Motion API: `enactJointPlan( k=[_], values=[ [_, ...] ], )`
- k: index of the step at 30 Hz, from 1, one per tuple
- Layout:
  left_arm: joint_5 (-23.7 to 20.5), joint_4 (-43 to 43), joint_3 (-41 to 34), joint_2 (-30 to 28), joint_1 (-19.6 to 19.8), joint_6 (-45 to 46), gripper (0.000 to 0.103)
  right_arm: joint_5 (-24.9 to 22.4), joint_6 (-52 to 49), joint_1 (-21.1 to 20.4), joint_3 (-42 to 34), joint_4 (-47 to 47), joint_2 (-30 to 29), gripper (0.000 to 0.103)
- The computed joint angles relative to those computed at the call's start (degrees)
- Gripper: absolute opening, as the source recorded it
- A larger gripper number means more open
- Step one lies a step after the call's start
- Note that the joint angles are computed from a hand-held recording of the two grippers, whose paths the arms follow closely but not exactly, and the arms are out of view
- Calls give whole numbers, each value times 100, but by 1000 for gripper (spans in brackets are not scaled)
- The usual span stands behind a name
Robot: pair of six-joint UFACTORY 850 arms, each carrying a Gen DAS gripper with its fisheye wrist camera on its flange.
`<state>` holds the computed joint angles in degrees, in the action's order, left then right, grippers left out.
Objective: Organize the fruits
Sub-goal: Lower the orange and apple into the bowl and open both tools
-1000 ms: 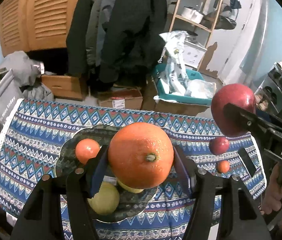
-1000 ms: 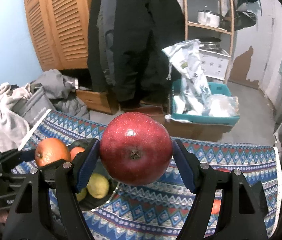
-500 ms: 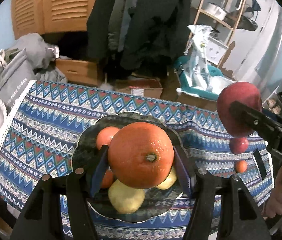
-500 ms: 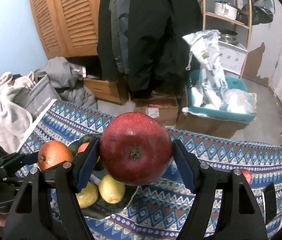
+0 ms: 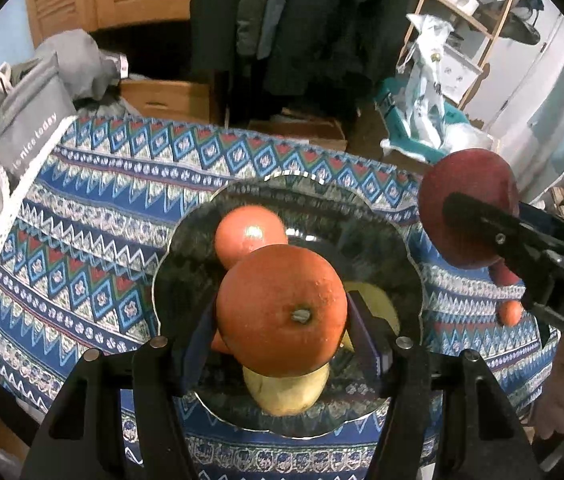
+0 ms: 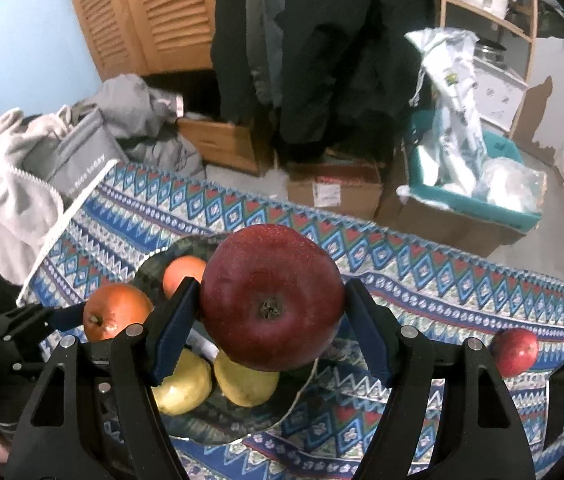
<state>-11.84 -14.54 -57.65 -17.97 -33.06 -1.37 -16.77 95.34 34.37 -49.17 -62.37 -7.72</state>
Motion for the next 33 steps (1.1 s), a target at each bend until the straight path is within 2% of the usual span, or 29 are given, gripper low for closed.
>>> enactJointPlan(
  k=[11, 13, 24, 26, 28, 29, 33],
  values=[
    [-286, -4, -54, -275, 35, 0, 65, 256, -1138, -4, -164, 1160, -461, 74],
    [-245, -371, -23, -278, 72, 334, 65, 299, -1324, -8, -180, 1355, -519, 74],
    [-227, -268, -10, -276, 63, 199, 65, 498, -2531, -68, -229, 2633, -748, 74],
    [-232, -287, -13, -281, 68, 215, 66, 570, -3077, -103, -235, 3167, -768, 74],
    [-244, 245, -24, -283, 30, -292, 68, 694, -3381, -139, -207, 3498, -762, 75],
    [-237, 450, -21, -278, 15, -477, 70, 722, -3305, -143, -196, 3430, -748, 75],
    [-188, 300, 10, -237, 1, -241, 70, 792, -2288, -133, -145, 2427, -599, 74]
  ],
)
